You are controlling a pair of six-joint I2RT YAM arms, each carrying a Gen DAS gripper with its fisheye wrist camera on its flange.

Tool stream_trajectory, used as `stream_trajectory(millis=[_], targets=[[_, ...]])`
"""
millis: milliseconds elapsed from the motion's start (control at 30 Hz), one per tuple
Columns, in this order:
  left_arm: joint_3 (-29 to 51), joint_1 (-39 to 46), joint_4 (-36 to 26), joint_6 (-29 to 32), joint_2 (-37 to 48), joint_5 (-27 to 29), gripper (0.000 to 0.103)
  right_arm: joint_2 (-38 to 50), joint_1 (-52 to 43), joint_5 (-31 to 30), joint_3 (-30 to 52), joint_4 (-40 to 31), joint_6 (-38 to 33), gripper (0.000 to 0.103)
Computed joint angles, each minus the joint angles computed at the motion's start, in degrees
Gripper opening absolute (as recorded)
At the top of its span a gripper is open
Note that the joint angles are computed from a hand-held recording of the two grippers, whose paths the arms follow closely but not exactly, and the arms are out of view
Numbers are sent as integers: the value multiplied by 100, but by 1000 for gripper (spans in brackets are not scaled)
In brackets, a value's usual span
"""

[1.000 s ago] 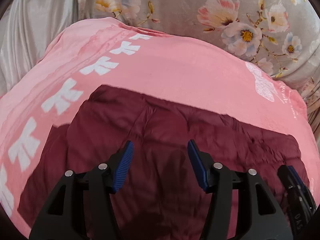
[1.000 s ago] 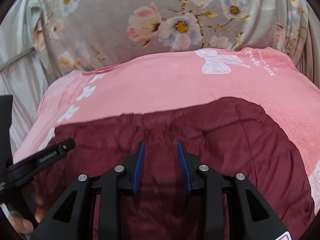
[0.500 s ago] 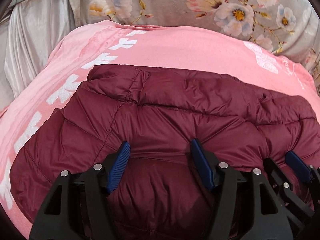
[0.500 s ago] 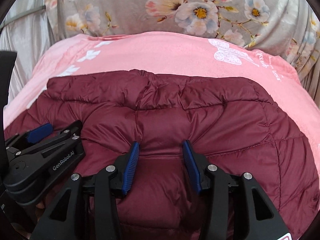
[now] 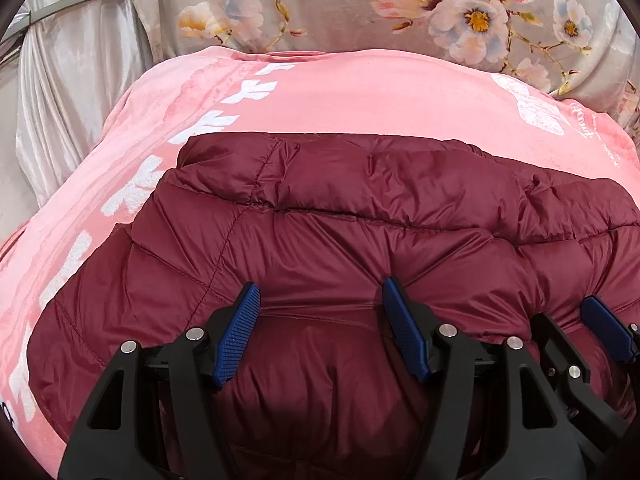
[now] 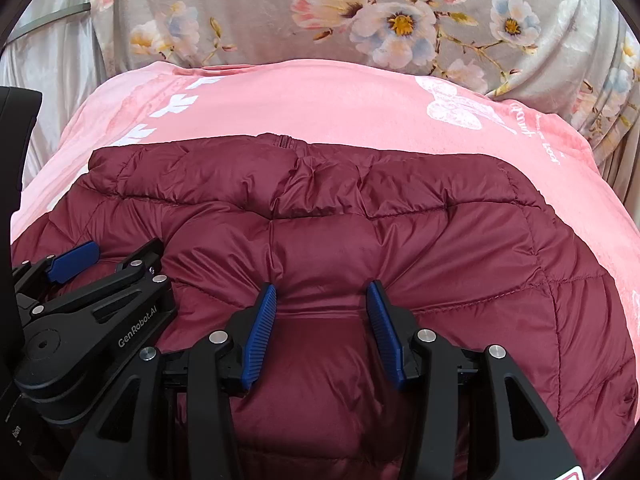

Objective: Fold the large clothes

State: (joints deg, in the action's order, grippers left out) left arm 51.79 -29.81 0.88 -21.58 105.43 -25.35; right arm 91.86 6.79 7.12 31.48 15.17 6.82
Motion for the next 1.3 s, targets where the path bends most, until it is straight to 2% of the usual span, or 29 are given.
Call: stream_trajectory(millis=[133, 300, 400, 467, 567, 600, 633, 767, 867, 900, 967, 1000, 1033, 1167, 1300], targets=[[29, -7, -22, -21, 22, -49, 63, 48, -26, -41, -9, 51, 17, 48], [-23, 31, 4, -142, -30, -64, 72, 90, -98, -151, -2, 89, 30, 49], [-271, 185, 242, -196, -243, 246, 76, -23, -194, -324, -94, 168, 55, 48], [-752, 407, 443, -224, -741, 688, 77, -280, -370, -524, -267, 199, 113, 48], [-1604, 663, 501, -241, -1728, 985, 77, -1215, -461, -940, -952, 66, 362, 48], [-1996, 777, 486, -203, -2220, 968, 82, -1620, -383, -986, -1262, 34, 404, 48], [-2294, 894, 389, -145, -2641, 874, 87, -1899, -256, -950, -1467, 8, 443, 48], [-2967, 1835, -51, 261, -3741, 1097, 88, -2774, 332, -634, -1995, -268, 501, 48], [-3074, 2812, -205, 403, -3830, 1826, 89, -3041, 997, 75, -2130, -396, 660, 48], [-3086, 3238, -179, 380, -3745, 2274, 90, -3013, 1155, 257, -2124, -416, 726, 48], [-2983, 3884, -131, 322, -3357, 3187, 92, -2890, 1212, 359, -2078, -424, 747, 48], [-2968, 4014, -97, 282, -3222, 3428, 92, -2814, 1228, 382, -2046, -422, 747, 48], [-2947, 4071, -33, 206, -3085, 3533, 94, -2734, 1246, 403, -2017, -408, 751, 48], [-2900, 3769, 76, 79, -2939, 3313, 98, -2367, 1291, 510, -1866, -406, 727, 49], [-2742, 3591, 117, -55, -2735, 3613, 98, -2246, 1382, 632, -1821, -411, 776, 49]])
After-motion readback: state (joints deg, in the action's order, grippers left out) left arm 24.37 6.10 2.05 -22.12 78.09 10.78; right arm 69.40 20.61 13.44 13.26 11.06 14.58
